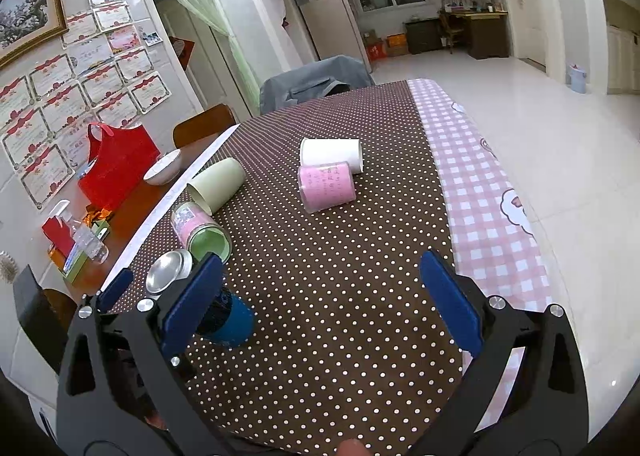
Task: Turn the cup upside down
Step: 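Turn the can open end down and set it on the tablecloth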
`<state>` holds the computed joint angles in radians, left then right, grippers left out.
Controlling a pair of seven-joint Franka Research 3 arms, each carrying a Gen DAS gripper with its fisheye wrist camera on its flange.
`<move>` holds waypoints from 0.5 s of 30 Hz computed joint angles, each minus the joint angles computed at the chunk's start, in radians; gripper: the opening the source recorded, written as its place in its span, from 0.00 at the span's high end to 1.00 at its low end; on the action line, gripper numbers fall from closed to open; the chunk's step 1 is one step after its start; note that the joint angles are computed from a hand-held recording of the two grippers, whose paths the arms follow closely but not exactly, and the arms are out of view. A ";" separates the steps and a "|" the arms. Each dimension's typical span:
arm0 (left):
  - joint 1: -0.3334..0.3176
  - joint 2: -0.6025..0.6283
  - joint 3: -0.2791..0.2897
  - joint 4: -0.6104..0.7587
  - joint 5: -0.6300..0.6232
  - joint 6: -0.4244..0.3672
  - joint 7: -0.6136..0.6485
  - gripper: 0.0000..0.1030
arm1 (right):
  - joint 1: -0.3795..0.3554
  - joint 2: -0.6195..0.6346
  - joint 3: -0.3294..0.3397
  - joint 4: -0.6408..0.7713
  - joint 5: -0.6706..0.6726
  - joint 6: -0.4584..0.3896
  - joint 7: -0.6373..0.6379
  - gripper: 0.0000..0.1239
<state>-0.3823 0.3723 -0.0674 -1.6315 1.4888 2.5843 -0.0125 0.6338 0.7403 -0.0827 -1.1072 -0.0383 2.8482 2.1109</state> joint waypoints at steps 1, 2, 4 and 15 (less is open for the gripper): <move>0.002 -0.006 -0.002 -0.002 -0.008 0.002 0.007 0.07 | 0.002 -0.001 -0.002 0.001 -0.002 0.002 0.001 0.22; 0.004 -0.012 -0.004 -0.005 -0.018 0.002 0.015 0.08 | 0.002 -0.003 -0.002 -0.002 -0.002 0.005 0.000 0.22; 0.012 -0.027 -0.010 -0.014 -0.047 0.015 0.034 0.08 | 0.004 -0.005 -0.005 -0.003 -0.004 0.008 0.001 0.22; 0.045 -0.130 -0.035 -0.071 -0.154 0.024 0.086 0.04 | 0.029 -0.026 -0.038 -0.011 -0.037 0.028 0.035 0.22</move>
<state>-0.3372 0.2428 -0.1026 -1.7025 1.3348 2.6083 0.0733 0.6631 0.7142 -0.1207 -1.1183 -0.0756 2.8761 2.1462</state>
